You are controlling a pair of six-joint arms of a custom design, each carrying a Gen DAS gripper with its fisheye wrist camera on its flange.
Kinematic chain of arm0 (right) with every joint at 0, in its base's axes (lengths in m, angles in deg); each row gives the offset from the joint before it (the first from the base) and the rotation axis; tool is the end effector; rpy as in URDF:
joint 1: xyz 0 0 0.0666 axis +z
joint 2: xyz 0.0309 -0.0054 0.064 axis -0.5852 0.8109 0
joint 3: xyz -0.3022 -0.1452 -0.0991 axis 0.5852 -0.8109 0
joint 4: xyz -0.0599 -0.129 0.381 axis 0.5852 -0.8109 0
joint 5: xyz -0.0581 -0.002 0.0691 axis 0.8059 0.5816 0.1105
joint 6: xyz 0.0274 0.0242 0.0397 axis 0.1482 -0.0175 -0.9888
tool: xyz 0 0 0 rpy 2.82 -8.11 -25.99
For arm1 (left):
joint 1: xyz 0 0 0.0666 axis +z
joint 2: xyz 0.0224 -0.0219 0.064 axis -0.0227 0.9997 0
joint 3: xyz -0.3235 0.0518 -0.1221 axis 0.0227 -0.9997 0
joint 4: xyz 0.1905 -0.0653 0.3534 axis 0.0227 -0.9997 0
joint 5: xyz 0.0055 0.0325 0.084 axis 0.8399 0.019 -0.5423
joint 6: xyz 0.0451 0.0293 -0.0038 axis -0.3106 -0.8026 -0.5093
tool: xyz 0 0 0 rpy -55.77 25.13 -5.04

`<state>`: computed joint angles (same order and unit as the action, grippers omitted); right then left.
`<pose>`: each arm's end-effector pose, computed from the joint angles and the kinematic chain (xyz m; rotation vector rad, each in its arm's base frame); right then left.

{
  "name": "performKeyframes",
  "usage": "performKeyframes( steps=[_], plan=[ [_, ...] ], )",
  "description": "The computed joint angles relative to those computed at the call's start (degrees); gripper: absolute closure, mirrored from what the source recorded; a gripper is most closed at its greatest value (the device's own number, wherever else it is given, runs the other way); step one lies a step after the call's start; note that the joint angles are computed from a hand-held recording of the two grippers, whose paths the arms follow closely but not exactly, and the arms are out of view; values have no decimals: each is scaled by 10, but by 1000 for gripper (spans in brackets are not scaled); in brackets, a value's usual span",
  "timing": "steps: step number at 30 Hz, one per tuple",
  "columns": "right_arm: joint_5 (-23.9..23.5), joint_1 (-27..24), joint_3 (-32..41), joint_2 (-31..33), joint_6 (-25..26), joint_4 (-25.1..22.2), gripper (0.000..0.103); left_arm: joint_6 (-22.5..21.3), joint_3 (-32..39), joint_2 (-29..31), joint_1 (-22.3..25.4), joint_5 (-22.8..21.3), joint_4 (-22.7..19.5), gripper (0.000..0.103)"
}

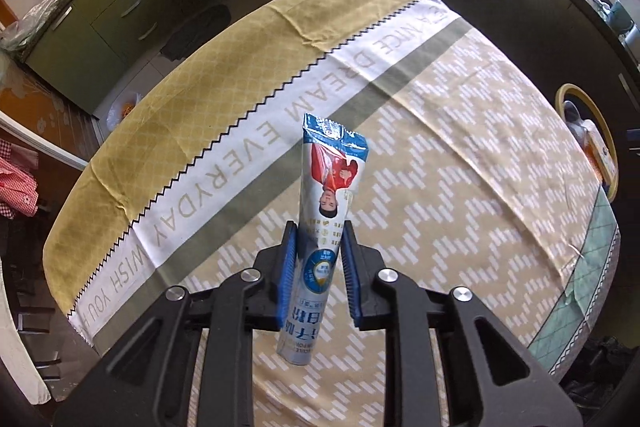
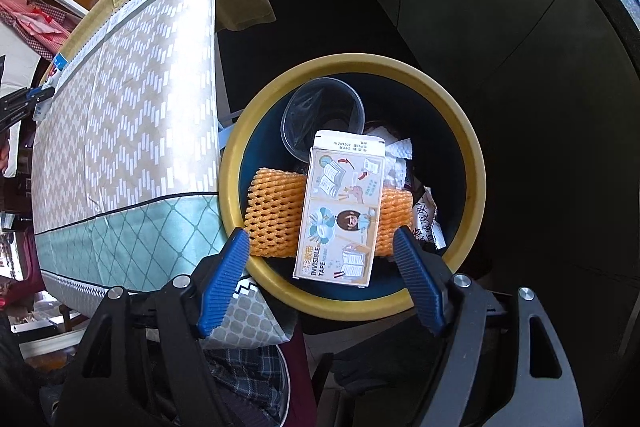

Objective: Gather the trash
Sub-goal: 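Drop the tape box into the bin with the right gripper while the left grasps the toothpaste tube, then carry the toothpaste tube over the bin with the left gripper and release it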

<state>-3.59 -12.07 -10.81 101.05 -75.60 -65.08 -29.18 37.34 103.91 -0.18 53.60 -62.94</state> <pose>0.3689 0.1680 0.3391 -0.2689 3.0118 0.3157 0.4132 0.0069 0.3354 0.4607 2.7975 0.0573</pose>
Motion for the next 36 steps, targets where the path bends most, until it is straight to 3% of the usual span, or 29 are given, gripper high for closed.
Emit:
performKeyframes(
  steps=[5, 10, 15, 19, 24, 30, 33, 36],
  plan=[
    [-4, 0, -24, -38, -1, 10, 29, 15, -1, -38, -76, -7, -23, 82],
    [-10, -13, -63, -86, 0, 17, 29, 42, 23, -36, -208, 5, -43, 82],
    [-15, -36, -111, -133, 8, 23, 29, 82, 92, 39, -348, 30, -47, 82],
    [-29, -63, -139, -171, 21, 24, 29, 108, 174, 133, -424, 60, -47, 82],
    [-43, -97, -166, -216, 43, 13, 29, 158, 287, 256, -466, 81, -73, 81],
    [-65, -138, -198, -254, 67, 7, 29, 228, 406, 379, -472, 79, -149, 81],
    [-74, -154, -213, -262, 74, 10, 29, 232, 424, 399, -476, 64, -145, 74],
    [-81, -164, -221, -264, 80, 10, 29, 234, 427, 402, -477, 69, -135, 59]
  ],
)
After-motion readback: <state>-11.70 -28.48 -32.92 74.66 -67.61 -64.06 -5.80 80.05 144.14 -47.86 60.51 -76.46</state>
